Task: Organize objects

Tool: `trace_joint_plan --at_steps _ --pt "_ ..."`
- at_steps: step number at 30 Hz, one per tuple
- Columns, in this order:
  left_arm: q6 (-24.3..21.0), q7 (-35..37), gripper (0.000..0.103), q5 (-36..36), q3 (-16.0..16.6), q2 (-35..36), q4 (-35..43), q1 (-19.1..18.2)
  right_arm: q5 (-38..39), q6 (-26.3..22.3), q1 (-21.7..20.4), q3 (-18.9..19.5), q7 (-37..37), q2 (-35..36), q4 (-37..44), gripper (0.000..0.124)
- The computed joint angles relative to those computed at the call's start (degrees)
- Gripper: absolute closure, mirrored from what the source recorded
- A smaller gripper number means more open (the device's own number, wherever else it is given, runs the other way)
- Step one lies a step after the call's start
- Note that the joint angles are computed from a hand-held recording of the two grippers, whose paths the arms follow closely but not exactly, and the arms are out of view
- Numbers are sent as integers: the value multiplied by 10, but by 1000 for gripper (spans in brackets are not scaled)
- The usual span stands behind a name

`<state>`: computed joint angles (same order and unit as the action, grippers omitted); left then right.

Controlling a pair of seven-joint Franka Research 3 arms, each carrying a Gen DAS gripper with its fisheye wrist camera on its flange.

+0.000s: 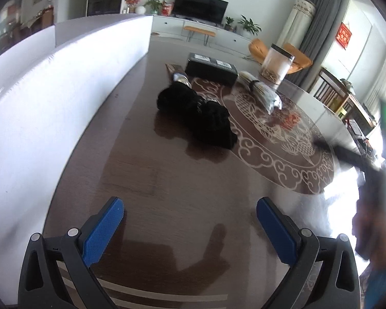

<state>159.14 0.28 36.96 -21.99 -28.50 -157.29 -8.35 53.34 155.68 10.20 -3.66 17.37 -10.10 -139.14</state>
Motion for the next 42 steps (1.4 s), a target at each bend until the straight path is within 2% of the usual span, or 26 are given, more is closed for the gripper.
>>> trace_joint_plan --at_steps 2,6,9,11,13,14,15,16,21,23,26,29,32,33,35,36,37,38,40,42 --pt "-17 3 0 0 -5 1 6 -4 -37 -17 6 18 47 56 70 21" --pt "-28 9 0 9 -6 19 20 -10 -166 -7 22 55 185 165 196 21" --pt "-27 13 0 16 -2 21 20 -15 -289 -19 45 48 321 232 267 24" --pt "-28 16 0 15 0 20 20 -20 -357 -24 59 39 390 263 296 34" --pt "-23 16 0 15 3 23 20 -21 -376 -28 53 45 408 270 301 55" --pt "-19 15 0 14 5 24 18 -21 -368 -30 43 54 401 272 300 60" --pt "-16 15 0 13 6 24 17 -21 -339 -18 27 70 374 265 288 83" --pt "-12 15 0 10 8 24 16 -21 -331 -10 22 74 363 258 278 89" --pt "-4 10 0 0 10 22 9 -18 -210 15 -25 100 218 189 183 90" --pt "-5 9 0 -1 8 21 8 -15 -153 16 -33 94 156 151 137 90" --pt "-14 12 0 -2 6 24 13 -16 -58 33 -34 64 43 76 44 90" --pt "-32 20 0 -5 5 29 21 -22 4 53 -22 26 -46 17 -25 90" --pt "-49 27 0 -8 6 33 26 -30 33 54 -18 -12 -95 -36 -80 89" --pt "-52 28 0 -7 7 34 28 -31 35 54 -17 -19 -97 -48 -90 88" --pt "-59 32 0 -8 8 36 31 -35 26 42 -21 -29 -82 -57 -96 72" --pt "-62 33 0 -8 9 38 32 -37 13 36 -27 -31 -67 -58 -98 54" --pt "-65 35 0 -8 10 39 34 -38 8 40 -28 -32 -59 -56 -99 47" --pt "-69 35 0 -9 9 40 35 -41 8 48 -27 -32 -51 -55 -99 47" --pt "-77 39 0 -9 10 43 39 -44 19 54 -22 -37 -52 -62 -104 38" --pt "-89 43 0 -8 10 49 46 -46 0 54 -25 -34 -32 -54 -100 38"
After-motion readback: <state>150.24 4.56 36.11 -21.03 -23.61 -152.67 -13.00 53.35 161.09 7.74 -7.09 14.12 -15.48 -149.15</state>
